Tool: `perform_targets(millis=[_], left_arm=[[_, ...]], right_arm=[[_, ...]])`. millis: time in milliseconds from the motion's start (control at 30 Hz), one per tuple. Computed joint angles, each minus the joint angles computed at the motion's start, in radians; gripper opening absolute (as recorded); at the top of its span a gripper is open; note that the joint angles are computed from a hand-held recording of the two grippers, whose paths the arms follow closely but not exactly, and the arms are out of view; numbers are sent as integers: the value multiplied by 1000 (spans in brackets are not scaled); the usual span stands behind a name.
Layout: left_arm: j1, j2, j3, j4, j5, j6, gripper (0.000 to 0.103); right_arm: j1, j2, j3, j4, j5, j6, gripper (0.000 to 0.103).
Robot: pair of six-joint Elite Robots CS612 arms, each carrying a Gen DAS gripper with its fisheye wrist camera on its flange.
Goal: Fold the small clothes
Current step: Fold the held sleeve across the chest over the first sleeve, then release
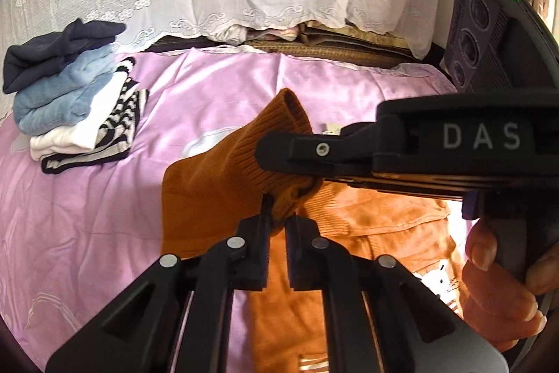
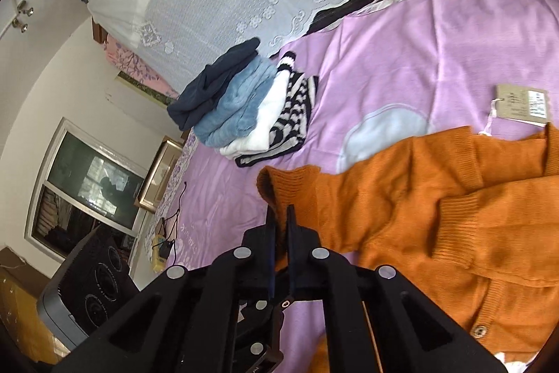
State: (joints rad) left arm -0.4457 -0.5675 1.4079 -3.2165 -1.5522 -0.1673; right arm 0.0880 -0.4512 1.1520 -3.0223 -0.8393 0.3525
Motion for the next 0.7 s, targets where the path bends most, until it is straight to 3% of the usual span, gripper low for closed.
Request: perform_targets(millis=[300, 467, 533, 600, 700], left_arm=[[-92, 44, -107, 92, 0, 27, 7], [-115, 70, -162, 160, -19, 22, 11], [-118, 74, -168, 176, -20, 29, 16], [-117, 74, -165, 185, -10, 31, 29], [-108, 68, -153, 206, 7, 11, 33]], right_arm=[[-89, -44, 128, -105, -19, 56, 6], [-123, -39, 143, -109, -24, 63, 6], [-134, -35, 150, -114, -21, 73, 5], [-143, -32, 156, -116, -26, 77, 5], [-152, -24, 158, -110, -35, 82, 6]])
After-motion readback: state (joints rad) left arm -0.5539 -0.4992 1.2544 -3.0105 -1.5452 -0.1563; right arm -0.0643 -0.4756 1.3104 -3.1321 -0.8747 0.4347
